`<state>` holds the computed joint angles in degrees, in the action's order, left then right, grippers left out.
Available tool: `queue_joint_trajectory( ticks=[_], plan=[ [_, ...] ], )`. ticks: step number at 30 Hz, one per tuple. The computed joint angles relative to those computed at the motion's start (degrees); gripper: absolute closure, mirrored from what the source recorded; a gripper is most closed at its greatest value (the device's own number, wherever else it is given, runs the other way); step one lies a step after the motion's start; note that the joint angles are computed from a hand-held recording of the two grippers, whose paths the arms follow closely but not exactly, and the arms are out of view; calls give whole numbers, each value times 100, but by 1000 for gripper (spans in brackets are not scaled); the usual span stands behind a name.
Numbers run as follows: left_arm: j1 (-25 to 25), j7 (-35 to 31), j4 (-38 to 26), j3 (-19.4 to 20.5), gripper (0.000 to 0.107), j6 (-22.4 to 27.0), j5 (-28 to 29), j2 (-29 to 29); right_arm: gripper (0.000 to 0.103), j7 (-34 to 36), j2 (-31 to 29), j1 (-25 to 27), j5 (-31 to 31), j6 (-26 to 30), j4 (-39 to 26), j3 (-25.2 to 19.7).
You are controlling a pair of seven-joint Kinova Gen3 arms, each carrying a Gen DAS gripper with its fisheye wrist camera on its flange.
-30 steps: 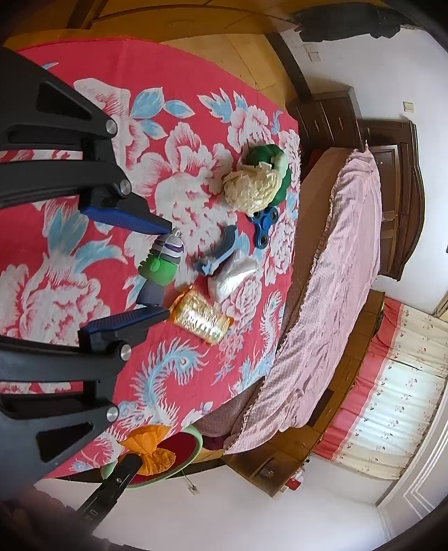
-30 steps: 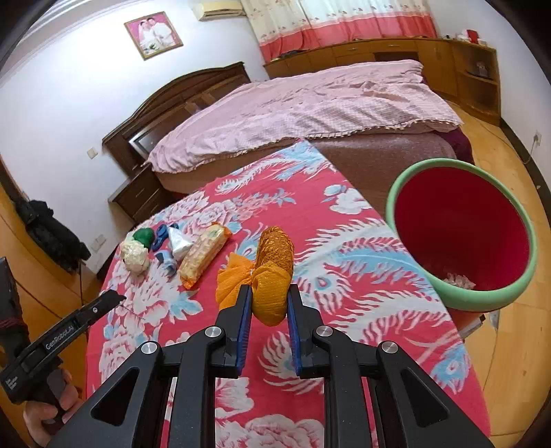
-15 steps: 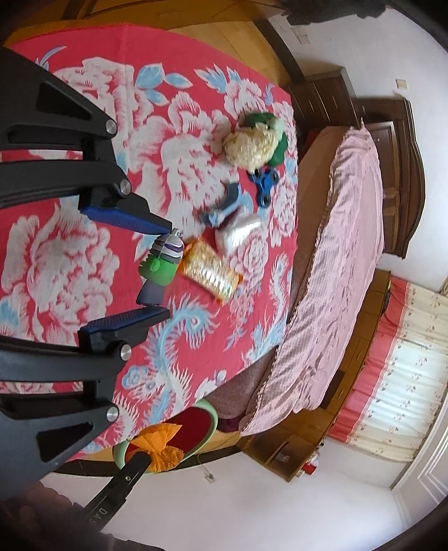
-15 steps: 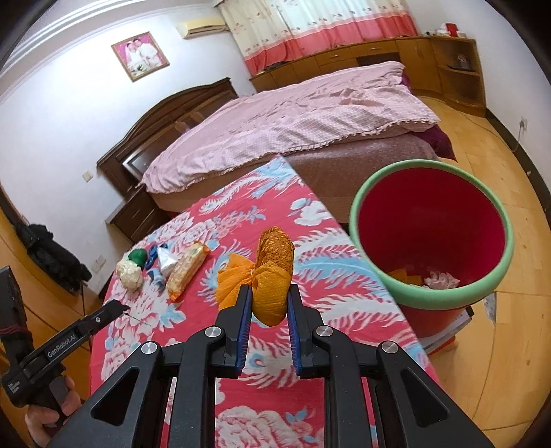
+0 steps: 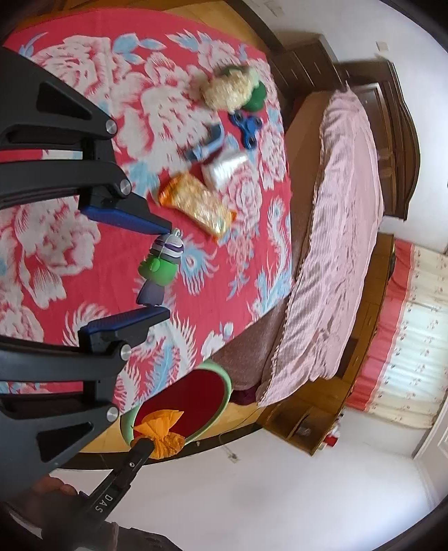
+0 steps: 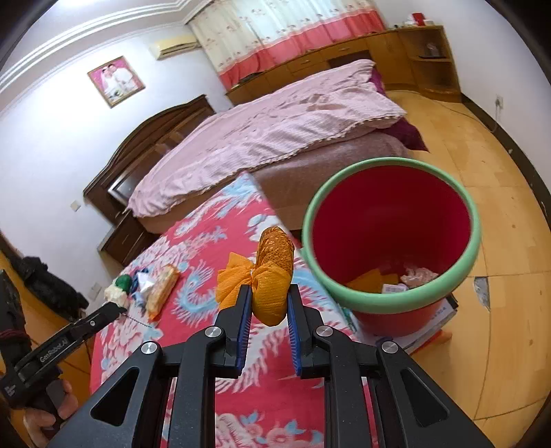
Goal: Collect trash
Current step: 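Carry the foam net with the right tool while the left tool carries the figurine to the bin, then open the right tool over the bin while the left tool releases the figurine into it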
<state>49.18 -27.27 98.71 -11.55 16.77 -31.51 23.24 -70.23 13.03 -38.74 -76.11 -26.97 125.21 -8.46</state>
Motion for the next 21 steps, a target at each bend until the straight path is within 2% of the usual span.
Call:
queue_joint_trajectory(
  ticks=[6,10,17,21],
  plan=[
    [-466,-745,-558,672,64,233,400,291,83,-423,-30,180,201,9,184,67],
    [-799,-1452,-1013,1148,64,413,859,572,83,-922,-8,326,527,71,320,139],
    [-855,-2407,-1870,1406,64,831,1420,1086,81,-1586,22,443,959,84,552,338],
    [-823,-2838,-2331,1475,64,1014,1642,1369,81,-1497,52,453,888,101,568,496]
  ],
)
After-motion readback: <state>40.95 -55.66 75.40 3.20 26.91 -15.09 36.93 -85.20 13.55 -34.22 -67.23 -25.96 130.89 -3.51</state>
